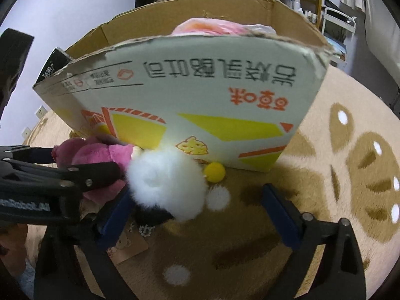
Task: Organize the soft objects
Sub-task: 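Grasp the pink bear with left while right grasps the white pompom keychain, then lift the pink bear with left while right lifts the pompom over the box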
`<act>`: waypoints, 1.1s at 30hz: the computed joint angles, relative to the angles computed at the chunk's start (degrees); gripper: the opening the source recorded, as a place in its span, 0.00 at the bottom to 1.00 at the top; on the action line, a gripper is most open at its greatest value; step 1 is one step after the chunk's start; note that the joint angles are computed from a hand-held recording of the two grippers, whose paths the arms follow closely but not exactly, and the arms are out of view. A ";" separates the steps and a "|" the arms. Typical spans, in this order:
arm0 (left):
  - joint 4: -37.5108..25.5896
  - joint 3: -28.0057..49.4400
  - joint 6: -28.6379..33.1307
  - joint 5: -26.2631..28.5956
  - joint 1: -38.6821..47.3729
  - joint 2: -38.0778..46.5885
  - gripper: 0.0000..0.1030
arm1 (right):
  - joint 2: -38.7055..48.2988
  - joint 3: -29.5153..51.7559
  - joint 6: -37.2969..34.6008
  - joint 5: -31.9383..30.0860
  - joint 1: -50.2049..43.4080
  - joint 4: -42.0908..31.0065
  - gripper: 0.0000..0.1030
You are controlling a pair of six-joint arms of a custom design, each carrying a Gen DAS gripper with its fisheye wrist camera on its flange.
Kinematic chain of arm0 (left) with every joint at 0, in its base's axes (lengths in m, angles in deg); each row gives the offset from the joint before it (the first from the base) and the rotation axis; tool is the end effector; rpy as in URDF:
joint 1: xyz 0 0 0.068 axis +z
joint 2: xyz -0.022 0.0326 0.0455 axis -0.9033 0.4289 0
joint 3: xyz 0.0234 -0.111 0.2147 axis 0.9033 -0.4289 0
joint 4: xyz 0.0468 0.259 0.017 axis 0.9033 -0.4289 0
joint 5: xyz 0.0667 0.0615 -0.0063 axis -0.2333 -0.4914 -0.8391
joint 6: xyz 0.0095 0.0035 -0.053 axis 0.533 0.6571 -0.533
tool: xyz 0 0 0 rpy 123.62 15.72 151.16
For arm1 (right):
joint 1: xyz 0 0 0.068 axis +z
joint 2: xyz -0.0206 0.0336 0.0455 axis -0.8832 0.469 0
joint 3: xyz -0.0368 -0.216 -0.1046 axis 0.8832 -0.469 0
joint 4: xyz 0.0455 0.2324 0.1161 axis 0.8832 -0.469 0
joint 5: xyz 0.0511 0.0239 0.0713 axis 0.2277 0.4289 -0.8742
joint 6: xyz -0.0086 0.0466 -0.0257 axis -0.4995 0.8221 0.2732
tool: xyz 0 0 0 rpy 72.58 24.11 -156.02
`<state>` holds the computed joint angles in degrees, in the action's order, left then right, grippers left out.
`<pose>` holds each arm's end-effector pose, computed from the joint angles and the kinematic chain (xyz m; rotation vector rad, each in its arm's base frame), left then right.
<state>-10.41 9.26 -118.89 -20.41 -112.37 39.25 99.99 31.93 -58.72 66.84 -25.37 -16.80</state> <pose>0.2365 -0.2523 0.1199 0.1546 2.8188 -0.1288 0.1698 0.1180 0.0796 -0.0536 2.5328 0.2284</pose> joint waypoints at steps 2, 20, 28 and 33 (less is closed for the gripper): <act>0.09 -0.03 -0.45 -0.26 -0.10 -0.02 0.95 | 0.60 0.37 -0.46 0.27 0.53 0.13 0.92; 2.52 -1.73 -3.17 3.10 2.04 1.18 0.91 | -3.49 -3.64 -2.92 -4.38 -0.40 3.35 0.42; 4.25 -6.94 -3.79 2.61 1.93 -3.07 0.87 | -6.38 -2.89 -1.56 -3.11 2.24 0.11 0.35; 1.28 -8.46 -7.26 -2.31 -2.68 -5.75 0.87 | -10.90 -3.91 -1.10 -2.20 1.22 -3.44 0.33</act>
<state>-9.13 0.80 -126.15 -22.72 -115.05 33.51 89.09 28.02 -59.82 64.64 -24.15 -20.23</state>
